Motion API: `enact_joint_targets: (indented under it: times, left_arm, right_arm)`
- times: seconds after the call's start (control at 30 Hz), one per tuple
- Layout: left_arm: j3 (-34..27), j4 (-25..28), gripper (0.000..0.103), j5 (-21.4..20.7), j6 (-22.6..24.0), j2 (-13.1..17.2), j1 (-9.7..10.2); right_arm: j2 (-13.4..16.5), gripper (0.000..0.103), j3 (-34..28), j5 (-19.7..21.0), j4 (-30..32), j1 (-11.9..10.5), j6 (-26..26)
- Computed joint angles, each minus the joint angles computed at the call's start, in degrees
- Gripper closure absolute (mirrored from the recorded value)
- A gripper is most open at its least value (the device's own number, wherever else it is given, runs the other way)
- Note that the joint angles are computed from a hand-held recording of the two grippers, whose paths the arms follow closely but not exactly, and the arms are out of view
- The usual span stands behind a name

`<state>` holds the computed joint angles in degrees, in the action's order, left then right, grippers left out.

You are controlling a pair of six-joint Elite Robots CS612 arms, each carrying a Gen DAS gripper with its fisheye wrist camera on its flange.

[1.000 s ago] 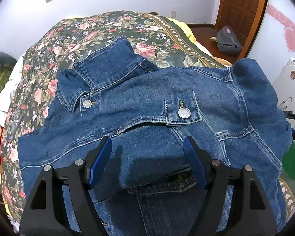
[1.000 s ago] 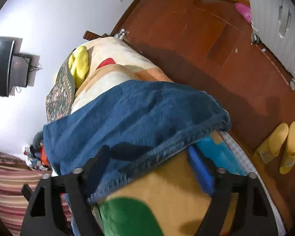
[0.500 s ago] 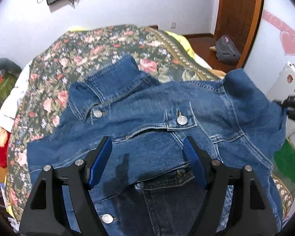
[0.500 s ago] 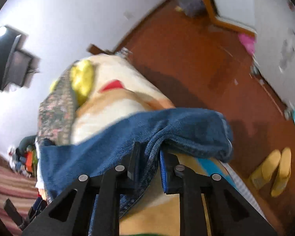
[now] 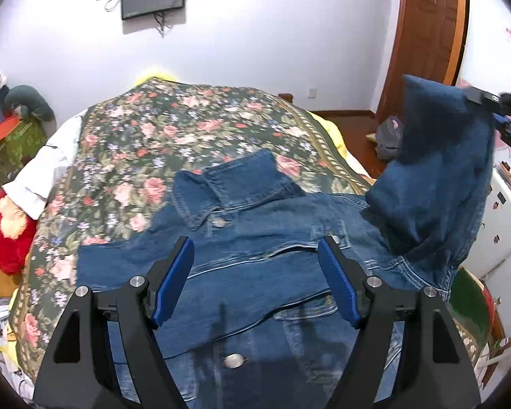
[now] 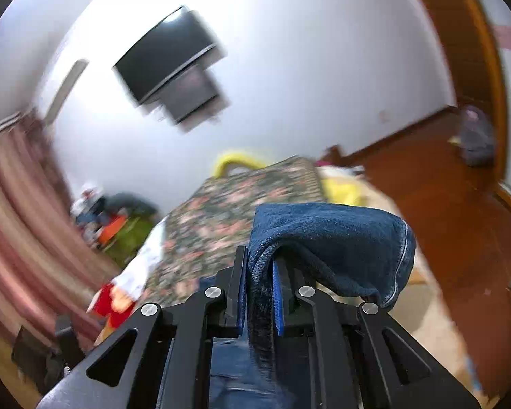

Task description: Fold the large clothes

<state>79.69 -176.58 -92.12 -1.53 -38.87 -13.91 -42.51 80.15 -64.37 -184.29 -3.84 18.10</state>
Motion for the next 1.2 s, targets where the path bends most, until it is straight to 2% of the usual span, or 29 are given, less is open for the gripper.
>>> enact_joint_targets:
  times: [0.13,0.27,0.37,0.47,0.57,0.7,0.83,0.9,0.93,1.07,1.2]
  left_arm:
    - [2.0,-1.7,0.029,0.3,-0.5,-0.9,1.14]
    - [4.1,-2.7,0.029,0.9,-1.4,-1.6,2.58]
    - [5.2,-2.7,0.029,1.3,-2.7,-1.8,3.58]
    - [5.5,-1.8,0.029,0.9,-4.9,-1.6,4.64]
    - [5.5,-0.4,0.029,0.0,-7.4,-1.3,5.47]
    - [5.1,1.6,0.029,-1.4,-10.0,-0.9,6.16]
    - [4.8,2.1,0.029,-1.1,-10.3,-0.9,5.90]
    - [4.8,1.9,0.029,-1.0,-9.8,-1.0,5.65]
    - [4.9,1.9,0.029,-1.1,-9.5,-1.2,5.52]
    - [4.6,2.2,0.029,-1.0,-7.7,-1.7,4.62]
    - [3.2,2.9,0.029,0.2,-4.3,-1.5,3.11]
  right_arm:
    - [2.8,0.093,-4.7,2.1,7.5,3.3,-3.3]
    - [6.1,0.093,-9.4,3.7,19.4,6.0,-7.1]
    - [7.9,0.093,-11.8,3.0,26.6,7.6,-10.8]
    - [8.5,0.092,-11.5,0.5,30.6,8.8,-14.7]
    - [9.3,0.092,-12.8,-1.1,35.5,9.4,-16.7]
    - [10.3,0.092,-15.2,-4.6,46.4,10.0,-22.1]
    - [9.6,0.090,-14.8,-5.4,50.3,10.0,-25.9]
    - [9.0,0.090,-15.5,-6.3,55.3,10.1,-28.3]
    - [8.5,0.090,-15.0,-6.1,55.6,10.0,-29.4]
    - [4.4,0.090,-8.6,-4.9,47.7,9.1,-31.7]
    - [1.2,0.090,-3.7,-4.6,39.4,7.3,-29.9]
